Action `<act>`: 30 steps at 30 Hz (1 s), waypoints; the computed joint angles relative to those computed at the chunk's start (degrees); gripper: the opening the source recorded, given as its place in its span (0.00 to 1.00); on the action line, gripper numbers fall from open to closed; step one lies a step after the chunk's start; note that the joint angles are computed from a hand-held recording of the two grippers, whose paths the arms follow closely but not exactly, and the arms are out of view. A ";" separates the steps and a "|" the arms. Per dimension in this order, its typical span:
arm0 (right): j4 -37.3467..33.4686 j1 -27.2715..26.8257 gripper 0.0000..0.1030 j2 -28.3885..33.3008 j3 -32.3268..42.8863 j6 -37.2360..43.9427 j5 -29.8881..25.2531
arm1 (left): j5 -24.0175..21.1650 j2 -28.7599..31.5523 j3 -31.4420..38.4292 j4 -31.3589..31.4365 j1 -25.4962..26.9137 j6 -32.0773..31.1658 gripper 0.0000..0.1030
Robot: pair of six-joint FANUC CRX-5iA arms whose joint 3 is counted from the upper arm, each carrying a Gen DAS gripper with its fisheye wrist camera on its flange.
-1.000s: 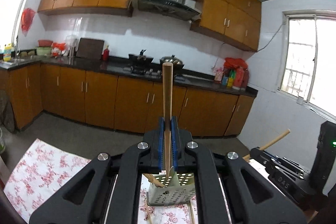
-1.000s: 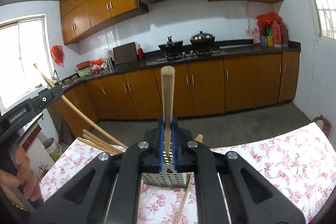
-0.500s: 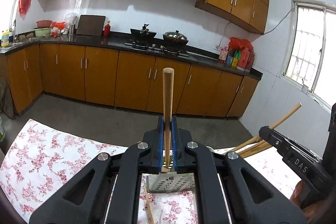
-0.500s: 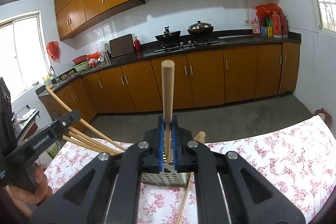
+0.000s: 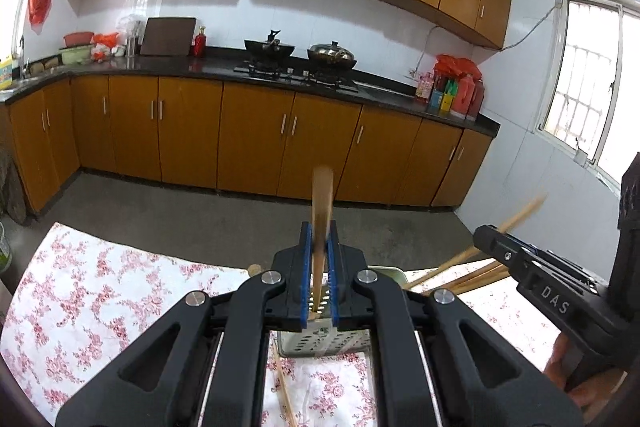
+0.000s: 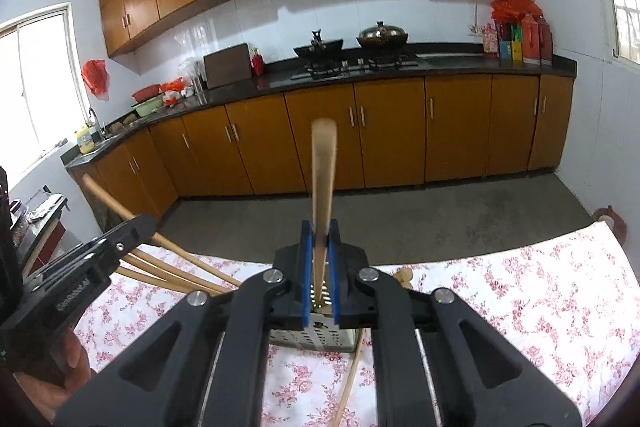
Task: Organize utensils
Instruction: 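Lower the chopsticks into the green holder and open both tools, then grasp the last chopstick with the right tool while the left tool grasps another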
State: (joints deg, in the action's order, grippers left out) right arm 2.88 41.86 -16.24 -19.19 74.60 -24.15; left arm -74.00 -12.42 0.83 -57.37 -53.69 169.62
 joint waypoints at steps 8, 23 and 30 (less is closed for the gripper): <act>5.41 -0.50 0.27 -3.97 -4.98 -6.39 3.13 | -5.37 -0.69 0.68 -4.08 -4.53 1.38 0.31; 16.30 -1.61 0.42 -14.90 -24.22 -20.28 3.04 | -18.27 -3.88 -6.56 -3.83 -14.04 10.95 0.37; 0.71 1.50 0.42 -5.55 -23.44 -8.78 0.82 | -12.61 -4.33 -13.97 6.19 -8.63 13.49 0.37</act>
